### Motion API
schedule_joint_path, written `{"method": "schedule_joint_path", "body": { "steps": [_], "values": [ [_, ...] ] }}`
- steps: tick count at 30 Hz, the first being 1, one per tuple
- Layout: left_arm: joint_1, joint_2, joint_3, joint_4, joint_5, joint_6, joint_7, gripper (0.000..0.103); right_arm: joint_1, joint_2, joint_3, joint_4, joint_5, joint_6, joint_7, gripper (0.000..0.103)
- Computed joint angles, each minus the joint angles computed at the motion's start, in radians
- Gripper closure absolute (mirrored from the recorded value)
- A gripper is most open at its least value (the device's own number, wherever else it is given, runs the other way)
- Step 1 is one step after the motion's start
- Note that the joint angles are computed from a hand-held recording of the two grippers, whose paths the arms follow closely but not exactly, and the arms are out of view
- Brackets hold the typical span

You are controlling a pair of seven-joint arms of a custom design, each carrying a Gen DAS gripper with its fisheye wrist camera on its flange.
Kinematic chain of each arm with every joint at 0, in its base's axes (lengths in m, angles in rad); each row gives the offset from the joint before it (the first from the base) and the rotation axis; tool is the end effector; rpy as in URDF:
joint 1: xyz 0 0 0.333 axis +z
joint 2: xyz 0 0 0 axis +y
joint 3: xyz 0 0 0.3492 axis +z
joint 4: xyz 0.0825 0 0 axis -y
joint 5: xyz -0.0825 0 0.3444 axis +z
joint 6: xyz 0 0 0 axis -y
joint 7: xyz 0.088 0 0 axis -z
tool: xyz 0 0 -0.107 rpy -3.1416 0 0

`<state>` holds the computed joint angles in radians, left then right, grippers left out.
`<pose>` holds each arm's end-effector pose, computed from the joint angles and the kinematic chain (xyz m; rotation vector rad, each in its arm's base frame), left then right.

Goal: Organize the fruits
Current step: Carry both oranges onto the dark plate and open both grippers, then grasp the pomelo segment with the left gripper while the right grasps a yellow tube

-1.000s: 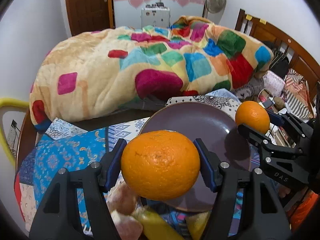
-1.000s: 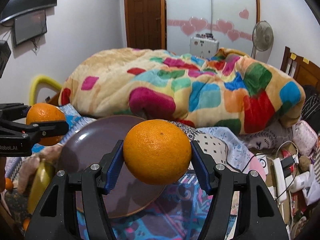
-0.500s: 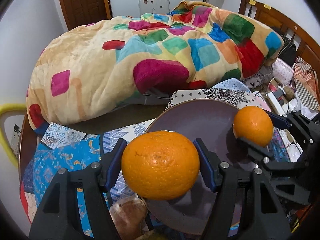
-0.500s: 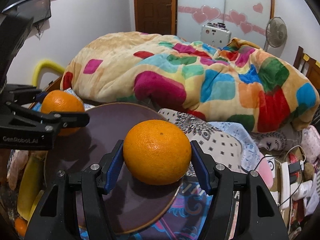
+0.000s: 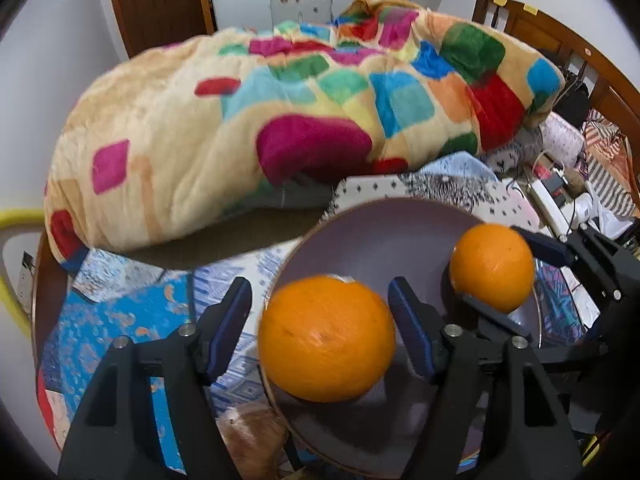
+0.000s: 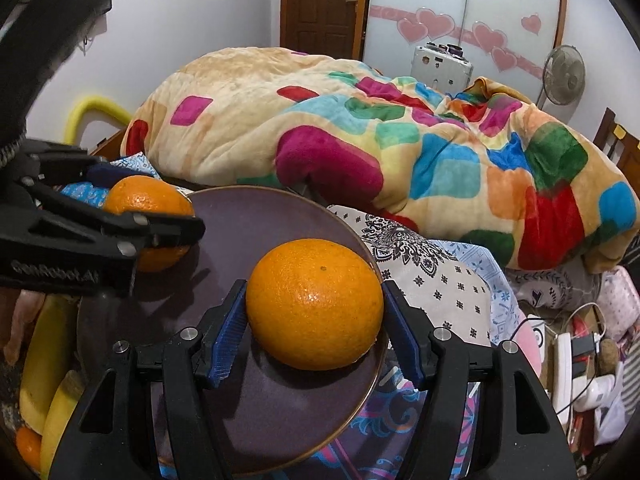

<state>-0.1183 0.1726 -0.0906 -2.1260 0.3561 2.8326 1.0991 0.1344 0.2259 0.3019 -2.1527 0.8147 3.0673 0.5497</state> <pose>0.5655 -0.1356 0.4463 -1.8667 1.9465 -0.5533 0.5479 0.1802 0.4205 -2.1988 1.1152 -0.4661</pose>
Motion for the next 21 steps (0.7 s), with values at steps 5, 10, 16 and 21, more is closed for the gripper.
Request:
{"method": "schedule_joint_path", "body": {
  "steps": [5,10,16,21],
  "values": [
    [0.002,-0.072,0.012,-0.059,0.054,0.048,-0.047,0.030,-0.009,-0.027,0.011,-0.008,0.038,-0.011,-0.026,0.035],
    [0.016,-0.170,0.022,-0.128,0.381,0.078,-0.318,0.028,0.000,-0.088,0.012,-0.029,0.196,-0.023,-0.142,0.035],
    [0.114,-0.302,-0.071,-0.216,0.778,0.064,-0.647,0.016,0.052,-0.194,-0.019,-0.082,0.425,-0.021,-0.319,0.035],
    [0.152,-0.405,-0.104,-0.320,0.830,0.109,-0.719,0.016,0.129,-0.286,-0.063,-0.146,0.589,-0.007,-0.451,0.035]
  ]
}}
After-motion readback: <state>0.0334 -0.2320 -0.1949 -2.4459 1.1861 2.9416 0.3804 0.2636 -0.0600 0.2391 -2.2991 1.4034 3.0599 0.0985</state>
